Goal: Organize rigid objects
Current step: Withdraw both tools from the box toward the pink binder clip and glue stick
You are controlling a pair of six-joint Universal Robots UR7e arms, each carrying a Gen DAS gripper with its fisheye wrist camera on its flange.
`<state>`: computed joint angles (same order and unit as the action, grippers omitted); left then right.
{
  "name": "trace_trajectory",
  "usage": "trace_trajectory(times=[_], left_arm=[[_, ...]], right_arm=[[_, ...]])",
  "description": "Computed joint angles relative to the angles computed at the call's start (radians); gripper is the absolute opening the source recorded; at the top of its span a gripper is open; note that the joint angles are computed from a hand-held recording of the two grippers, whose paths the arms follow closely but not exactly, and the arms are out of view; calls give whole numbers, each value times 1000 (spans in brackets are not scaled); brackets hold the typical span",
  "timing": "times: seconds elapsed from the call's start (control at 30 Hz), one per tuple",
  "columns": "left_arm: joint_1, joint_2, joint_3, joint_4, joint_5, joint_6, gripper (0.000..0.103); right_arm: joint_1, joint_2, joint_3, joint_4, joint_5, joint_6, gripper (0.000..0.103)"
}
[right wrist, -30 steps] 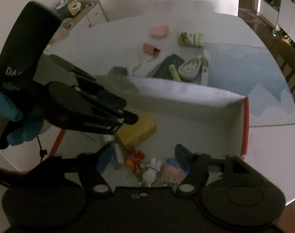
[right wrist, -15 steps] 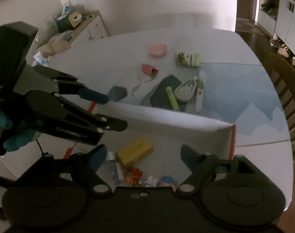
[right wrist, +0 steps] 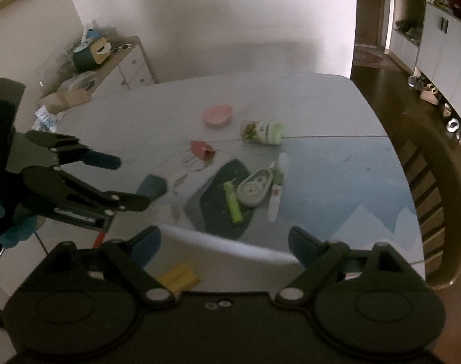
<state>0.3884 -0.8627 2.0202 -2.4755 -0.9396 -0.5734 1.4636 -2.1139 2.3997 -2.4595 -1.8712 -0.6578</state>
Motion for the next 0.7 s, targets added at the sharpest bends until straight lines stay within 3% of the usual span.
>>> trace_trajectory(times=[0.3,0.47,0.7], left_arm=[[79,56,-66,5,69,-23,87],[144,94,-112,1,64,-55,98],[209,169,-175,-16,122,-26,98]], right_arm=[[-42,171,-76,-83,-41,-27,91],[-57,265,-115,-121,-61,-31,91],[-71,412,-182,-184,-101,-1,90]])
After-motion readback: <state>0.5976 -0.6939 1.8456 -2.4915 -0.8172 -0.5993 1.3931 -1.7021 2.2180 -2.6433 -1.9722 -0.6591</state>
